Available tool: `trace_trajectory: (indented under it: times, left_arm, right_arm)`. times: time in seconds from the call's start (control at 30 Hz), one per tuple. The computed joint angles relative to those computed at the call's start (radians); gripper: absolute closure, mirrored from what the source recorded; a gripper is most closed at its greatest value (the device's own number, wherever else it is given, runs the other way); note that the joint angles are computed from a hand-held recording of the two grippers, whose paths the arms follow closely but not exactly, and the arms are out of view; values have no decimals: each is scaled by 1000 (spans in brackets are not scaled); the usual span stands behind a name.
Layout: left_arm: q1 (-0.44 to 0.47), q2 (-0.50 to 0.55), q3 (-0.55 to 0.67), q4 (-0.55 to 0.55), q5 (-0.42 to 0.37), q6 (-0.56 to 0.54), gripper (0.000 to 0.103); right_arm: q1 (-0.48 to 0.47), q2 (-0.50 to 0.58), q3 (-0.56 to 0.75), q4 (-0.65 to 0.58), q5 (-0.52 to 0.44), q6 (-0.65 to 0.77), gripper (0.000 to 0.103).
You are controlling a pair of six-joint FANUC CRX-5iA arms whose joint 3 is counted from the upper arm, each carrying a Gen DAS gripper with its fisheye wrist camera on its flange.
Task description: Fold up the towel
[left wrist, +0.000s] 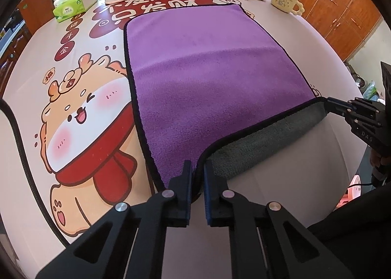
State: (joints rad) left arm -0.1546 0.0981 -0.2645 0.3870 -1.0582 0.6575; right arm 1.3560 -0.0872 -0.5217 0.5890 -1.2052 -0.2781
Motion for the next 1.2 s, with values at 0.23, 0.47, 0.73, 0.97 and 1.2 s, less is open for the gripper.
trace_trajectory:
  times: [0.23,0.47,0.73,0.97,1.2]
  left_arm:
    - [7,-4,4,3,-1,7,97]
    - [11,-8,46,23,-18,24,97]
    - [11,-10,119,107,13,-15,97]
    - [-7,36,209,173,59,-40,97]
    - [-35,116,310,165,106,-15,97]
  right_arm:
    - [-3,3,4,-5,-5,5,99]
    - [-12,-6,35,-8,-45,25,99]
    - [-43,-6,110,73,-144,87,99]
    - [-111,-4,141,182,-176,172,99]
    - [-205,23,166,257,-140,252,99]
